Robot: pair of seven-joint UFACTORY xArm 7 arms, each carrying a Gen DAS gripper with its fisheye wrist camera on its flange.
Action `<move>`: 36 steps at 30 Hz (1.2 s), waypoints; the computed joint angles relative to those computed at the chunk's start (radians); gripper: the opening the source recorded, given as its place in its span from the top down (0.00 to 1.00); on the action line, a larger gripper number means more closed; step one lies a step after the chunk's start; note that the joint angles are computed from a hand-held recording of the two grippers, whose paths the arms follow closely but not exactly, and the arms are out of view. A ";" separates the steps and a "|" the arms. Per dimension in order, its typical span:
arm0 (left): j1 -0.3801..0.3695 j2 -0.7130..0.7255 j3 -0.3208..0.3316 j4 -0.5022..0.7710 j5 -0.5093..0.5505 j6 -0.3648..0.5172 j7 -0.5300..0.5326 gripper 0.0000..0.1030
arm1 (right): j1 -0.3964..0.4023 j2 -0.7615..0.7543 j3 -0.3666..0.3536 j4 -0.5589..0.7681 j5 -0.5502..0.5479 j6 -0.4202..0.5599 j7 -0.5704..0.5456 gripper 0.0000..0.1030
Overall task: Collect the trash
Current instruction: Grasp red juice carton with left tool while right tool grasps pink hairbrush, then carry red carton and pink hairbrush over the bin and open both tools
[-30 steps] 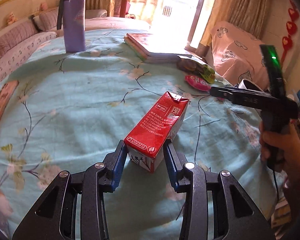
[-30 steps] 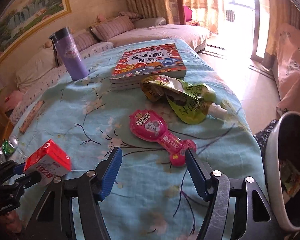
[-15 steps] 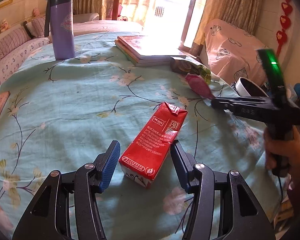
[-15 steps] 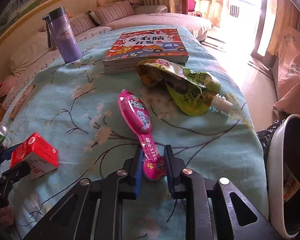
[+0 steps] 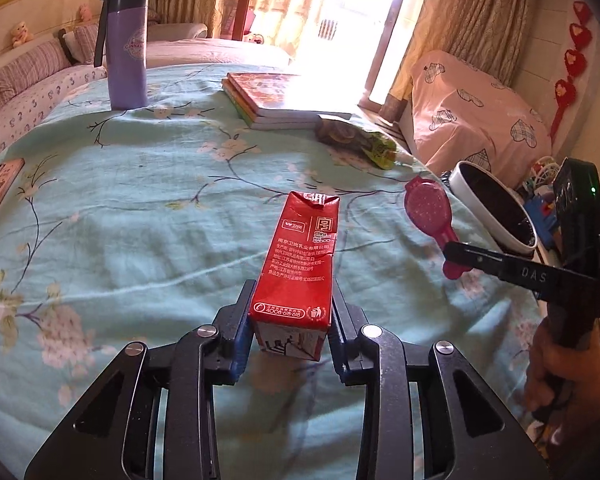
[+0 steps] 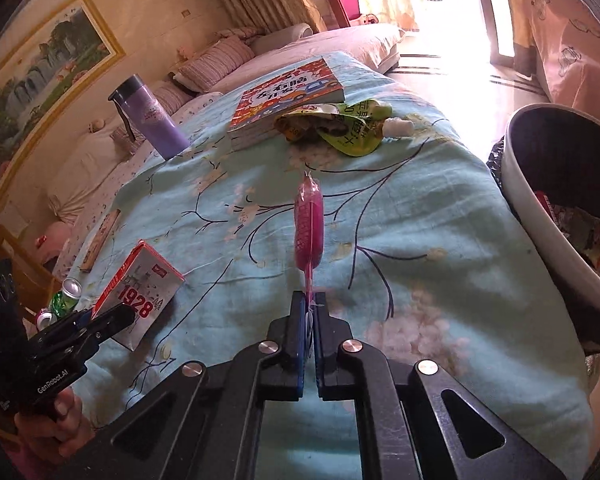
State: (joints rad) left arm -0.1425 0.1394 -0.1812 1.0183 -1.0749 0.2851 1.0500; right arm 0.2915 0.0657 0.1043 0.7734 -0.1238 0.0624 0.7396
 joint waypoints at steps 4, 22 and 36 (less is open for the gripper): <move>-0.042 -0.032 -0.026 -0.036 -0.040 -0.049 -0.011 0.71 | -0.012 -0.083 0.020 -0.087 0.104 -0.034 -0.092 0.97; -0.256 -0.043 -0.086 -0.077 0.430 -0.214 -0.473 0.71 | -0.126 -0.491 0.049 -0.435 0.180 -0.073 -0.114 0.97; -0.279 -0.027 -0.098 -0.047 0.742 -0.244 -0.743 0.71 | -0.197 -0.626 0.045 -0.514 0.158 -0.072 -0.090 0.97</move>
